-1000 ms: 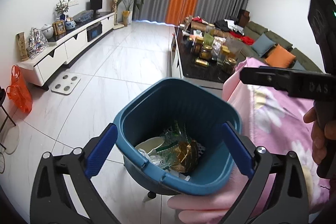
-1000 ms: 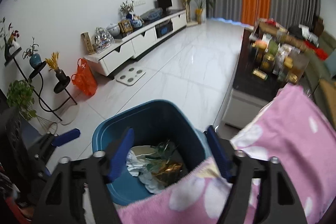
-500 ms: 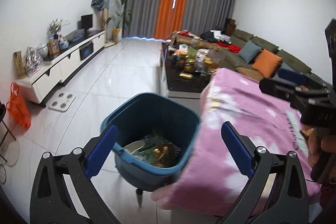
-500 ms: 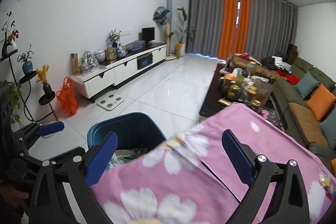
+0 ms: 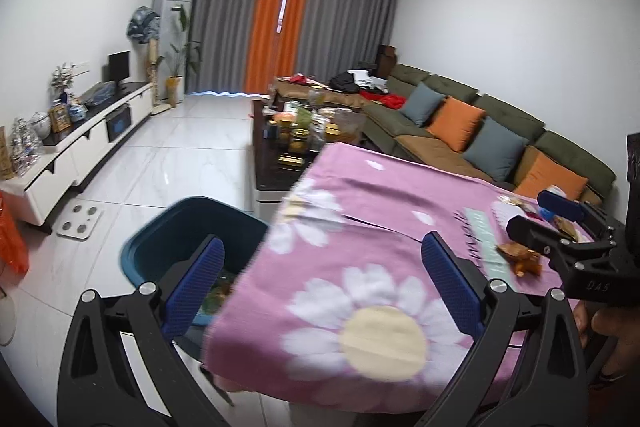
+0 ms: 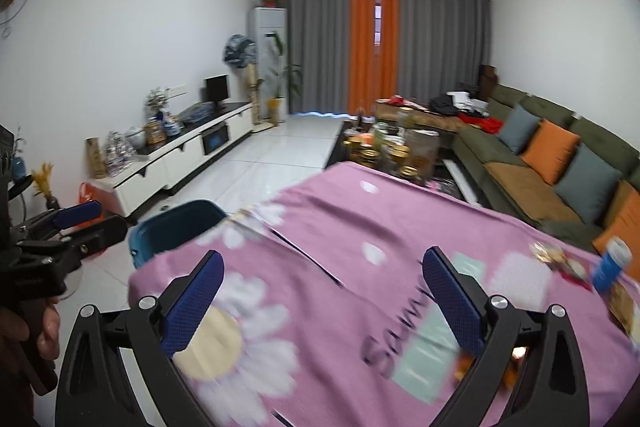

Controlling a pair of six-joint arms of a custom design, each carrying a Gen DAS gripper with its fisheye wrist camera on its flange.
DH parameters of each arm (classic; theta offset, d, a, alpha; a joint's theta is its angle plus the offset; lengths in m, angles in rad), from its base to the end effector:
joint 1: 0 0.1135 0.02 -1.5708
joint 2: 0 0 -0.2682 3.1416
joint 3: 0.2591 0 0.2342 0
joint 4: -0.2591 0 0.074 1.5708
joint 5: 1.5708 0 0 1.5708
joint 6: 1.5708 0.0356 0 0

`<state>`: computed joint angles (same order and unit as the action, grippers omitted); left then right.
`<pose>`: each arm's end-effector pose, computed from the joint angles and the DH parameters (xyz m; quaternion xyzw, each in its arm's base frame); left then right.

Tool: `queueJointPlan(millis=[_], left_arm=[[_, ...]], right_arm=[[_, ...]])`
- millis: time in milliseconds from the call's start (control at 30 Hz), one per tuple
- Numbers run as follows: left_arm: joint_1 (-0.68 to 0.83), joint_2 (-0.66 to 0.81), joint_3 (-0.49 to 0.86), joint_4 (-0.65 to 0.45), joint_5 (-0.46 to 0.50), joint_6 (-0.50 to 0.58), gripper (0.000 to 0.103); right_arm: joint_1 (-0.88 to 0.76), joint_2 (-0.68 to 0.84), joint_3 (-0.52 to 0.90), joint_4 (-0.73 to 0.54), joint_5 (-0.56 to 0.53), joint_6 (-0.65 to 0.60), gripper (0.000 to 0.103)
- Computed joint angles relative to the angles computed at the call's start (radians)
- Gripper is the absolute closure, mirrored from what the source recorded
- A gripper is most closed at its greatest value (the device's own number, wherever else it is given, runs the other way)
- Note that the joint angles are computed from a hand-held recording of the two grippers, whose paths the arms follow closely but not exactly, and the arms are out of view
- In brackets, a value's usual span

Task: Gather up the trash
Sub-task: 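Move both tools back over the table toward the gold wrapper, then lower the right gripper onto the gold foil wrapper and close it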

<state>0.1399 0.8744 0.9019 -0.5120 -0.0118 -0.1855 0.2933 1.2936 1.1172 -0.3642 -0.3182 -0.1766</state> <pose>0.1679 0.0241 0.3344 -0.1417 0.8443 -0.0067 0.5168 0.2576 0.0894 0.3353 -0.2759 0.8175 0.1660 0.4775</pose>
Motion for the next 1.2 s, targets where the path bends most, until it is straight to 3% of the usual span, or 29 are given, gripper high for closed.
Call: queueJointPlan(millis=[167, 300, 467, 533, 767, 1200], left_arm=[[-0.263, 0.015, -0.007, 0.014, -0.158, -0.069, 0.006], [-0.494, 0.041, -0.039, 0.08, -0.357, -0.124, 0.006], [-0.726, 0.093, -0.056, 0.16, -0.521, -0.159, 0.006], [-0.769, 0.12, -0.055, 0.188, -0.541, -0.159, 0.006], [-0.832, 0.181, -0.054, 0.226, -0.516, -0.166, 0.006], [-0.661, 0.308, -0.036, 0.301, -0.337, -0.125, 0.006]], right_arm=[[-0.166, -0.112, -0.11, 0.007, -0.056, -0.019, 0.007], [-0.313, -0.209, -0.207, 0.032, -0.105, -0.025, 0.007], [-0.569, -0.299, -0.297, 0.019, -0.242, -0.072, 0.007], [-0.658, -0.304, -0.305, -0.008, -0.301, -0.097, 0.007], [-0.807, -0.284, -0.31, -0.072, -0.396, -0.167, 0.007], [-0.589, -0.047, -0.209, 0.027, -0.222, -0.117, 0.007]])
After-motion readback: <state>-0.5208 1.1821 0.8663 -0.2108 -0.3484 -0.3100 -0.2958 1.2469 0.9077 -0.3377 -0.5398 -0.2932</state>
